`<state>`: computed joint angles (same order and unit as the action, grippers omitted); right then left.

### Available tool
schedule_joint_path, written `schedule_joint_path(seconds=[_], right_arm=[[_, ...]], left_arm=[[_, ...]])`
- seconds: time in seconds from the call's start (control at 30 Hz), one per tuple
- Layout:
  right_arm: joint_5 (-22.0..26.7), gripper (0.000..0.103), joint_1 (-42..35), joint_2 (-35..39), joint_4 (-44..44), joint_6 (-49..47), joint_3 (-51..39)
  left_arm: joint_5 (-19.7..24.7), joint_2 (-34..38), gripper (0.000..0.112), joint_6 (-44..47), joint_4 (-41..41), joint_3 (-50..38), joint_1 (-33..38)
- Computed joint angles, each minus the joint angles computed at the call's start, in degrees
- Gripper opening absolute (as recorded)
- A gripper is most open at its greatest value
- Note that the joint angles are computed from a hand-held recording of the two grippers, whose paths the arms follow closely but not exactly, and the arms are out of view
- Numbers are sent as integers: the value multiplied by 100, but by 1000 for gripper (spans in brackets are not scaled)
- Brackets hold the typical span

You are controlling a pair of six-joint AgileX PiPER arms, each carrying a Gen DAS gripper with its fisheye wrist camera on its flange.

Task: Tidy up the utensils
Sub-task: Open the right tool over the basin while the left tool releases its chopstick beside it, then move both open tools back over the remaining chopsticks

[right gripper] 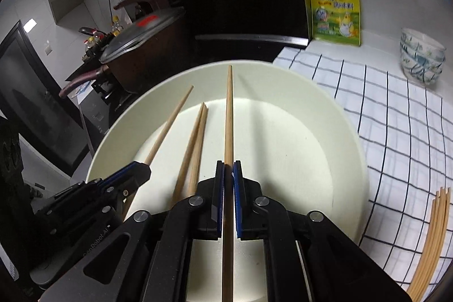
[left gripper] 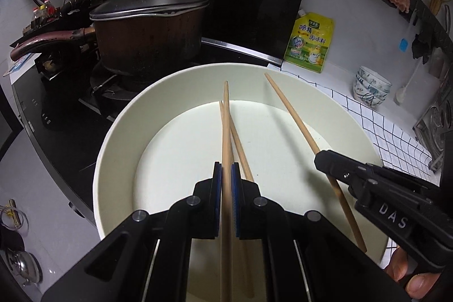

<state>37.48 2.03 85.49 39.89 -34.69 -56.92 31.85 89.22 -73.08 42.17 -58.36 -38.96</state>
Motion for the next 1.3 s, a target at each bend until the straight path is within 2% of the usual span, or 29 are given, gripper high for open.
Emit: schedule_joint_path(seconds=[0.17,0.23,0.3,0.33,0.67,0.93,1.1,1.3], right_arm=[[-9,7,-102,-77,41,-123,127],[-59,9,-113,-177,-23,-123,176],[-105,10,-151,-284,-63,-132,255],[-97,10,-172,-301,-55,-140,265],[1,13,-428,-960,-14,-256,732],[148,19,-800,-1690,-86,-373,1213],[551,24,-1526,-2205,142,-939,1510],[1247,30,-2796,-2580,381,-1777,1666]], left_arm=[[148,160,10,58,-105,-119,0],[204,124,29,-54,-94,-88,1],[269,21,58,-409,164,21,-69],[349,-37,61,-630,355,72,-140],[786,-507,63,-1216,739,414,-567],[1222,-720,69,-1908,1057,629,-1271],[1542,-718,76,-2277,1254,584,-1850],[1833,-502,77,-2290,1257,284,-2411]])
